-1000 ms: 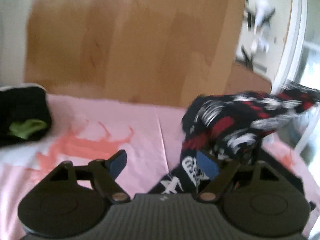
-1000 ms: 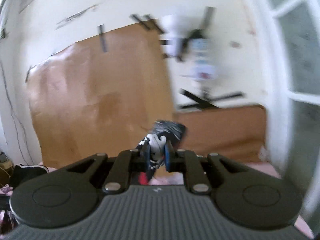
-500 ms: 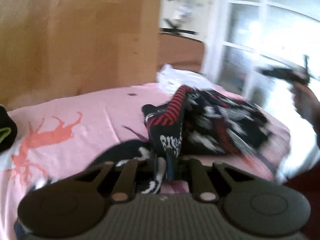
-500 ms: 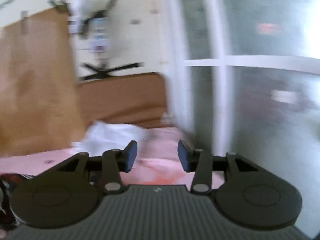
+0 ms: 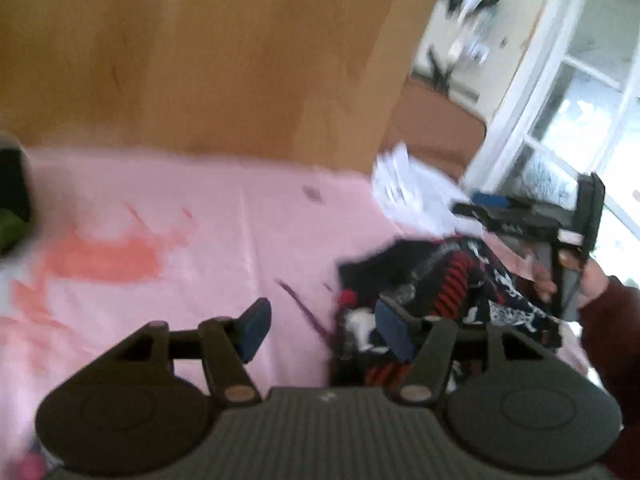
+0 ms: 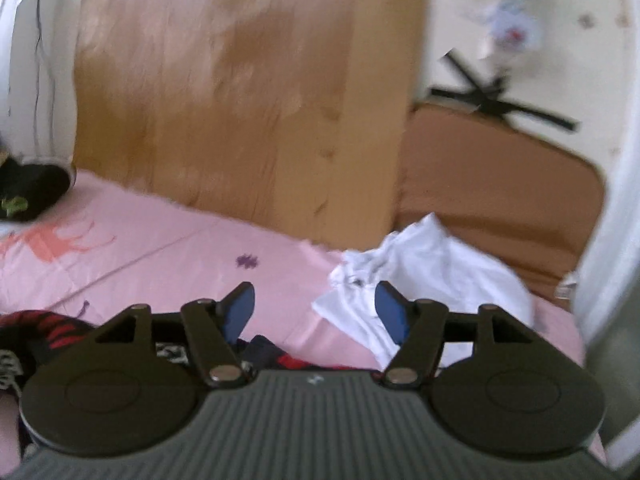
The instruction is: Fold small clothes
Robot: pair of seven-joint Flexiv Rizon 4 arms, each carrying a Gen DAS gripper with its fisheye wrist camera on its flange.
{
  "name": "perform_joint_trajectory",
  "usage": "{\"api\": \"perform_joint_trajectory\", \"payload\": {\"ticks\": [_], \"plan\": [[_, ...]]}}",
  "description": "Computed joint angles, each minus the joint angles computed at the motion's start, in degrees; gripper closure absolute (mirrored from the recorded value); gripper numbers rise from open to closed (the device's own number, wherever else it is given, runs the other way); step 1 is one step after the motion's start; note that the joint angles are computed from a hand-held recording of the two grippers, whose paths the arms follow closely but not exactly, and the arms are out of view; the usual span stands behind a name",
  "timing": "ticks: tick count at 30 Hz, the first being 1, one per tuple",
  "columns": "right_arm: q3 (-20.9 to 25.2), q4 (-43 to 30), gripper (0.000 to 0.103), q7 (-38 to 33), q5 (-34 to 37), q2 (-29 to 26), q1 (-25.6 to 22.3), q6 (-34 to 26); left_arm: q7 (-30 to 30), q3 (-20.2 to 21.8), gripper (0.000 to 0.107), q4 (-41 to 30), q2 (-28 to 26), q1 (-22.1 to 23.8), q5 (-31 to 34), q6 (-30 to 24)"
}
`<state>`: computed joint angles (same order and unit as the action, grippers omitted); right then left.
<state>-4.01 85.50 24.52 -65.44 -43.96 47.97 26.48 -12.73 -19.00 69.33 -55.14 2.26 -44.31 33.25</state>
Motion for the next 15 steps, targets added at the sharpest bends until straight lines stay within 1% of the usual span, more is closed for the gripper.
{"api": "perform_joint_trajectory", "payload": {"ticks": [2, 3, 5, 7, 8, 9, 10, 11, 12, 13, 14, 15], "plan": [[0.5, 2.0, 0.034, -0.7, 0.3, 0.5, -5.0, 8.4, -7.2, 2.3, 0.048, -5.9, -3.3, -2.5, 4.1, -6.5], [0.7, 3.9, 0.032, 0.3, -0.1, 0.9, -6.3, 12.5, -10.1, 2.8, 0.047, -8.5, -4.9, -3.2, 5.4, -9.9], [0.8, 5.7, 0.03, 0.0, 0.2, 0.6, -10.5, 22.3, -13.8, 3.0, 0.042, -12.2, -7.5, -3.7, 6.8, -15.2], [0.5, 6.5, 0.029, -1.2, 0.3, -0.6, -13.0, 31.3, -15.0, 2.8, 0.039, -12.8, -8.2, -3.5, 7.0, -17.1], [0.3, 6.0, 0.029, -2.8, 0.8, -1.6, -13.8, 34.6, -14.4, 2.4, 0.041, -11.2, -7.5, -3.1, 6.5, -16.3], [-0.3, 5.5, 0.035, -4.3, 1.0, -2.3, -13.6, 35.9, -13.3, 2.1, 0.046, -9.3, -6.6, -2.7, 6.0, -15.1], [-1.7, 5.1, 0.06, -5.0, 0.0, -2.7, -13.0, 37.4, -12.2, 1.8, 0.065, -7.8, -5.8, -2.4, 5.7, -14.5], [-2.7, 4.4, 0.075, -5.3, -1.4, -3.2, -12.6, 38.8, -10.8, 1.4, 0.084, -5.7, -4.8, -2.1, 5.1, -13.7], [-4.2, 3.5, 0.09, -7.0, -0.7, -3.4, -10.6, 36.4, -9.1, 1.0, 0.09, -3.8, -3.9, -1.9, 4.4, -12.1], [-4.8, 2.0, 0.09, -9.7, 0.2, -3.8, -8.4, 31.1, -6.4, 0.4, 0.093, -0.9, -2.4, -1.6, 3.2, -9.2], [-5.9, 0.9, 0.091, -10.7, -0.1, -4.1, -6.7, 27.7, -3.8, -0.1, 0.095, 1.6, -1.0, -1.1, 2.0, -6.8], [-7.1, 0.5, 0.091, -9.9, -1.3, -4.0, -5.6, 25.9, -1.2, -0.6, 0.095, 4.2, 0.4, -0.8, 0.6, -4.1]]}}
